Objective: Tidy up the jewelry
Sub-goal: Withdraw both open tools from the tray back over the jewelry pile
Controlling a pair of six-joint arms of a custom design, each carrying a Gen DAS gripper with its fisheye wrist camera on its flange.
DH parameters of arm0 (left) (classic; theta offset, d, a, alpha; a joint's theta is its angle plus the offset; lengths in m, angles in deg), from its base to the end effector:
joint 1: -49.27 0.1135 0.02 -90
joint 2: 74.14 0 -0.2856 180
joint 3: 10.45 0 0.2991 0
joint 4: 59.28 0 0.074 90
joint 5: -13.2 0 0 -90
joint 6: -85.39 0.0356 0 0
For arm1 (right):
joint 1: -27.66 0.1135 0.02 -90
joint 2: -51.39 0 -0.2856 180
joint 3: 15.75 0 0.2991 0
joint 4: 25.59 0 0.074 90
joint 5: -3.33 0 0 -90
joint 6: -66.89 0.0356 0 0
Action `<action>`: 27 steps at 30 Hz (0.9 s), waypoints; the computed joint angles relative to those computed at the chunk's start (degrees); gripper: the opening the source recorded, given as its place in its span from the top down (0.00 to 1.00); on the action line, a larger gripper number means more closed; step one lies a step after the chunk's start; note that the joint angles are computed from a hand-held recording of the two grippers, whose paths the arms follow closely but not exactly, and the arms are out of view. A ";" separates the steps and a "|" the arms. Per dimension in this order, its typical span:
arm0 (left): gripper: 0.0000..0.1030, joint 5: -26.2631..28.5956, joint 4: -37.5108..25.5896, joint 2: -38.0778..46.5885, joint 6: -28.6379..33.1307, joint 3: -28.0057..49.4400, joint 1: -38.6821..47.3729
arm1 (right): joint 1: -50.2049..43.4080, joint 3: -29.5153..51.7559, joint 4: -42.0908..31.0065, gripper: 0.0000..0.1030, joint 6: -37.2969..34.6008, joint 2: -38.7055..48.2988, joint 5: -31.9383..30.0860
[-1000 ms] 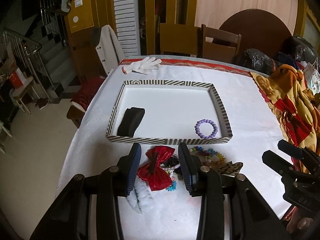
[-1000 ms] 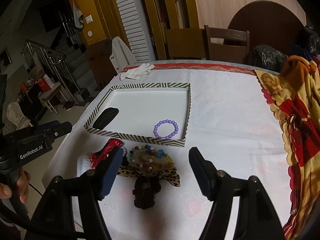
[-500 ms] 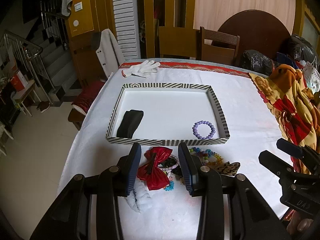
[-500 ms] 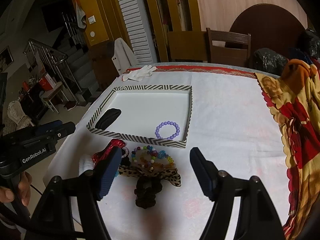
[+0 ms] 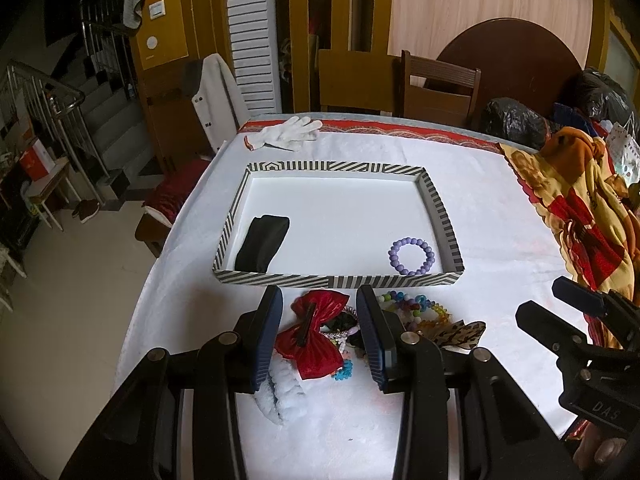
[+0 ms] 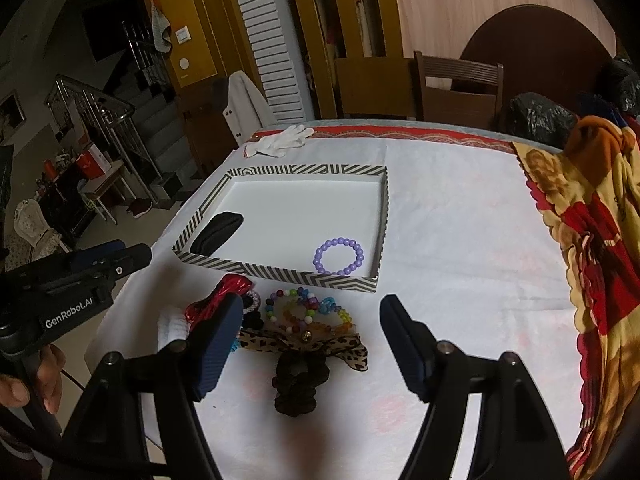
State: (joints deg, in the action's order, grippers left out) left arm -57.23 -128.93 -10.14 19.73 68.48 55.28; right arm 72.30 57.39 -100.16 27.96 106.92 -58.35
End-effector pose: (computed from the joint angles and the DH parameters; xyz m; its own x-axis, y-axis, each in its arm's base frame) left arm 0.2458 0.0139 0.3595 -0.7011 0.3167 -0.6389 0.4200 0.9074 -0.0111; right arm 0.1548 0.1291 0.3511 -0.7128 0.2585 -0.6520 0.1910 0.9660 0.1742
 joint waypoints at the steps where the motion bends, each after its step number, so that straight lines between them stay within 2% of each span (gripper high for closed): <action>1: 0.57 0.03 0.01 0.06 0.12 -0.10 0.16 | 0.11 0.04 0.08 0.28 0.05 0.19 -0.02; 27: 0.57 1.38 -0.84 2.75 2.12 0.47 3.71 | 0.17 -0.36 2.32 0.28 0.09 3.33 -2.40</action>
